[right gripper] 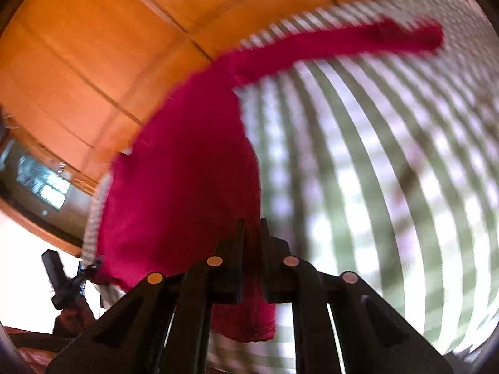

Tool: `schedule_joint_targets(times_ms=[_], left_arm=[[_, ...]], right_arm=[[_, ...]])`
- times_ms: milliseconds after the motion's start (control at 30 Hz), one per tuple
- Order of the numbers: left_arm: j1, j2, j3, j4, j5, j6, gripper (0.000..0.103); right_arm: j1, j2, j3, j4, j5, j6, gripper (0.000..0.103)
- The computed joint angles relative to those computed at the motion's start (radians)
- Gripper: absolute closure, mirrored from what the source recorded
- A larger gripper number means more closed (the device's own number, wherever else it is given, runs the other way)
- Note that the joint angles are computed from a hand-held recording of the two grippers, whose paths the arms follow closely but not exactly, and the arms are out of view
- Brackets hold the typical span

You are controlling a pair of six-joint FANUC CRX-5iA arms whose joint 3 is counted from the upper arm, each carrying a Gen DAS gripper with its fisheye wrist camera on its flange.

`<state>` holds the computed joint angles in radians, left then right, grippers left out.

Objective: Fold small clothes
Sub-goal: 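Lift and spread the top flat with the right gripper, then release, then grasp the sleeve cuff with the left gripper and lift it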

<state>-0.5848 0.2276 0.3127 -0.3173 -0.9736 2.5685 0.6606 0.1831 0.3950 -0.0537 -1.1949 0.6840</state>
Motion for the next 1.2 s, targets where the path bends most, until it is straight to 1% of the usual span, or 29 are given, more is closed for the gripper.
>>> schedule_joint_targets(times_ms=[33, 67, 100, 133, 167, 200, 233, 267, 300, 333, 367, 400, 433, 467, 500, 567, 633, 733, 767, 800, 833, 867, 900, 933, 967, 1000, 1067, 1167, 1200], left_arm=[[0.008, -0.011, -0.026, 0.020, 0.029, 0.002, 0.099], [0.017, -0.024, -0.051, 0.038, 0.065, 0.009, 0.099], [0.023, -0.037, -0.073, 0.048, 0.102, 0.030, 0.090], [0.031, -0.045, -0.089, 0.064, 0.128, 0.038, 0.080], [0.039, -0.054, -0.109, 0.083, 0.168, 0.045, 0.051], [0.038, -0.058, -0.118, 0.078, 0.191, 0.058, 0.029], [0.031, -0.059, -0.116, 0.057, 0.204, 0.081, 0.028], [0.023, -0.055, -0.106, 0.039, 0.205, 0.098, 0.028], [0.023, -0.036, -0.084, 0.051, 0.200, 0.080, 0.028], [0.024, -0.024, -0.066, 0.060, 0.189, 0.065, 0.028], [0.022, -0.005, -0.040, 0.062, 0.170, 0.056, 0.036], [0.021, 0.018, -0.011, 0.067, 0.146, 0.045, 0.051], [0.025, 0.037, 0.009, 0.089, 0.128, 0.020, 0.061], [0.028, 0.062, 0.038, 0.108, 0.096, -0.007, 0.077], [0.028, 0.070, 0.049, 0.104, 0.083, -0.012, 0.082], [0.024, 0.068, 0.050, 0.088, 0.083, -0.015, 0.088], [0.013, 0.054, 0.048, 0.046, 0.070, 0.009, 0.090], [0.017, 0.020, 0.013, 0.019, 0.057, 0.032, 0.092], [0.025, 0.008, -0.009, 0.038, 0.073, 0.014, 0.092], [0.037, -0.011, -0.048, 0.075, 0.117, -0.021, 0.092], [0.042, -0.024, -0.072, 0.096, 0.144, -0.042, 0.090], [0.043, -0.031, -0.085, 0.102, 0.159, -0.045, 0.075], [0.047, -0.041, -0.101, 0.109, 0.171, -0.039, 0.045], [0.043, -0.045, -0.103, 0.099, 0.165, -0.018, 0.031], [0.041, -0.044, -0.099, 0.088, 0.168, 0.005, 0.021], [0.038, -0.056, -0.113, 0.076, 0.184, 0.038, 0.021], [0.049, -0.068, -0.133, 0.092, 0.203, 0.054, 0.021], [0.046, -0.097, -0.157, 0.025, 0.222, 0.186, 0.021], [0.044, -0.100, -0.155, 0.005, 0.211, 0.217, 0.021]], right_arm=[[0.000, 0.009, 0.001, 0.002, -0.019, 0.002, 0.095], [0.006, 0.006, -0.008, 0.012, -0.015, 0.006, 0.091], [0.021, 0.016, 0.004, 0.052, -0.021, 0.002, 0.075], [0.037, 0.027, 0.018, 0.105, -0.034, -0.010, 0.063], [0.053, 0.041, 0.032, 0.168, -0.034, -0.020, 0.046], [0.074, 0.045, 0.026, 0.260, -0.009, -0.031, 0.041], [0.089, 0.060, 0.041, 0.314, 0.002, -0.028, 0.040], [0.097, 0.080, 0.063, 0.355, 0.008, -0.014, 0.033], [0.108, 0.113, 0.101, 0.397, 0.003, 0.006, 0.023], [0.119, 0.157, 0.150, 0.432, -0.009, 0.028, 0.020], [0.124, 0.180, 0.176, 0.444, -0.009, 0.041, 0.020], [0.131, 0.224, 0.227, 0.447, -0.009, 0.074, 0.021], [0.133, 0.274, 0.292, 0.441, -0.026, 0.111, 0.020], [0.137, 0.325, 0.354, 0.443, -0.051, 0.138, 0.019], [0.141, 0.376, 0.414, 0.448, -0.075, 0.162, 0.019], [0.139, 0.454, 0.510, 0.435, -0.122, 0.206, 0.019], [0.139, 0.499, 0.545, 0.439, -0.145, 0.220, 0.019], [0.134, 0.502, 0.495, 0.446, -0.180, 0.196, 0.018], [0.131, 0.500, 0.487, 0.437, -0.183, 0.185, 0.016], [0.132, 0.483, 0.453, 0.442, -0.167, 0.167, 0.013], [0.133, 0.467, 0.425, 0.451, -0.155, 0.156, 0.010], [0.134, 0.465, 0.419, 0.457, -0.154, 0.148, 0.006], [0.132, 0.469, 0.425, 0.449, -0.162, 0.139, 0.005], [0.127, 0.466, 0.424, 0.432, -0.161, 0.134, 0.005], [0.119, 0.458, 0.415, 0.414, -0.151, 0.127, 0.005], [0.115, 0.443, 0.397, 0.400, -0.133, 0.117, 0.005], [0.115, 0.432, 0.380, 0.400, -0.116, 0.104, 0.005], [0.118, 0.432, 0.381, 0.405, -0.116, 0.101, 0.005], [0.119, 0.432, 0.381, 0.406, -0.117, 0.100, 0.005]])
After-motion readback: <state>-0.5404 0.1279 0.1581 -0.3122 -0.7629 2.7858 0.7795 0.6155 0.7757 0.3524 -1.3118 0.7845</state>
